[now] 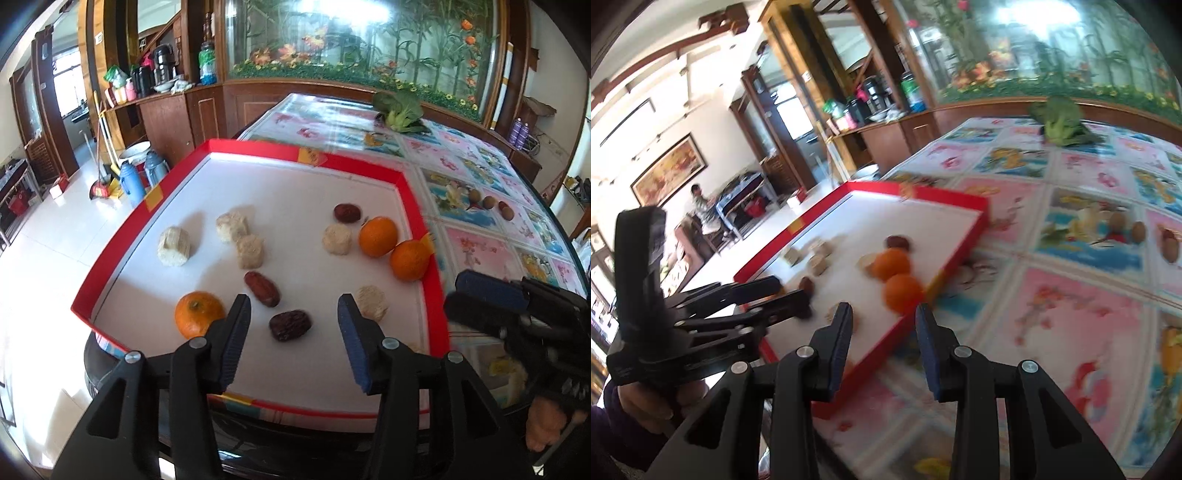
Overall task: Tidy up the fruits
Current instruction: 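Move both open grippers back toward the remaining dates and brown fruits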
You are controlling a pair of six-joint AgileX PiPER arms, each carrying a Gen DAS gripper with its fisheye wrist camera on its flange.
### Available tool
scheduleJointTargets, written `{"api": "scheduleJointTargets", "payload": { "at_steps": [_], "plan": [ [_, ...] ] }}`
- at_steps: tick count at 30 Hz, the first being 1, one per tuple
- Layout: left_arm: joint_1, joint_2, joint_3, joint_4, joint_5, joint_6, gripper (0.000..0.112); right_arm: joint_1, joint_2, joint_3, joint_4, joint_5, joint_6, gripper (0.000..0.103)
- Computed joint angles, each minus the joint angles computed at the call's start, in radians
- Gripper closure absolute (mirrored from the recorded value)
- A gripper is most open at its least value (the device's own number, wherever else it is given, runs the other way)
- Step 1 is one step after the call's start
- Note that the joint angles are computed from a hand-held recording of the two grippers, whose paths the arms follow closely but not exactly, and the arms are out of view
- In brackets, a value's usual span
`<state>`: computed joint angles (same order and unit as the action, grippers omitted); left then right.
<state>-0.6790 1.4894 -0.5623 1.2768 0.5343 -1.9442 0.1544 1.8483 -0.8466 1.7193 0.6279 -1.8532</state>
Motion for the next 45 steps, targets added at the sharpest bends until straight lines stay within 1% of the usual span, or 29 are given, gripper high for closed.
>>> {"api": "scheduleJointTargets", "payload": {
  "at_steps": [2,4,6,11,14,17,18,20,22,24,26,27,28,30,32,34,35,37,40,43,45],
  "plan": [
    [-0.032,-0.006,-0.025,-0.003,0.021,0.013,0.055,-0.048,0.002,-0.008,-0.010,-0.004,0.011,0.068],
    [-0.063,-0.003,-0.052,-0.006,0.040,0.028,0.052,-0.098,0.006,-0.016,-0.023,-0.006,0.028,0.068],
    [-0.085,0.013,-0.094,-0.023,0.041,0.070,0.051,-0.148,0.008,-0.020,-0.023,-0.016,0.024,0.068],
    [-0.128,0.094,-0.203,-0.073,0.007,0.163,0.048,-0.269,0.021,-0.043,-0.068,-0.036,0.075,0.068],
    [-0.137,0.158,-0.269,-0.119,-0.032,0.239,0.047,-0.317,0.036,-0.085,-0.106,-0.069,0.113,0.068],
    [-0.127,0.206,-0.336,-0.179,-0.057,0.329,0.047,-0.333,0.074,-0.168,-0.168,-0.122,0.199,0.068],
    [-0.120,0.225,-0.368,-0.199,-0.062,0.366,0.047,-0.330,0.087,-0.199,-0.203,-0.146,0.242,0.068],
    [-0.112,0.269,-0.445,-0.235,-0.044,0.434,0.047,-0.311,0.121,-0.272,-0.296,-0.200,0.359,0.068],
    [-0.103,0.303,-0.505,-0.238,-0.039,0.463,0.047,-0.292,0.170,-0.364,-0.448,-0.240,0.529,0.068],
    [-0.089,0.351,-0.593,-0.303,-0.037,0.553,0.047,-0.283,0.214,-0.437,-0.603,-0.256,0.698,0.068],
    [-0.078,0.385,-0.653,-0.370,-0.043,0.635,0.047,-0.273,0.257,-0.508,-0.789,-0.250,0.884,0.068],
    [-0.076,0.399,-0.677,-0.393,-0.039,0.662,0.047,-0.270,0.274,-0.529,-0.842,-0.244,0.937,0.068],
    [-0.075,0.417,-0.705,-0.416,-0.038,0.691,0.047,-0.272,0.290,-0.548,-0.855,-0.233,0.951,0.068],
    [-0.072,0.439,-0.739,-0.448,-0.034,0.732,0.047,-0.277,0.307,-0.555,-0.824,-0.222,0.915,0.069],
    [-0.069,0.477,-0.792,-0.486,-0.024,0.787,0.047,-0.278,0.309,-0.546,-0.788,-0.236,0.857,0.069],
    [-0.064,0.512,-0.841,-0.512,-0.014,0.828,0.047,-0.286,0.315,-0.551,-0.755,-0.225,0.813,0.074],
    [-0.059,0.541,-0.883,-0.537,-0.010,0.865,0.047,-0.296,0.320,-0.560,-0.743,-0.210,0.808,0.079],
    [-0.052,0.590,-0.954,-0.571,0.001,0.914,0.047,-0.316,0.336,-0.587,-0.737,-0.173,0.816,0.081],
    [-0.044,0.674,-1.081,-0.615,0.014,0.997,0.047,-0.334,0.351,-0.620,-0.762,-0.155,0.857,0.081],
    [-0.037,0.749,-1.201,-0.649,0.019,1.078,0.047,-0.358,0.365,-0.657,-0.793,-0.102,0.918,0.081],
    [-0.031,0.808,-1.300,-0.697,0.037,1.160,0.050,-0.367,0.371,-0.673,-0.813,-0.081,0.953,0.081]
  ]
}}
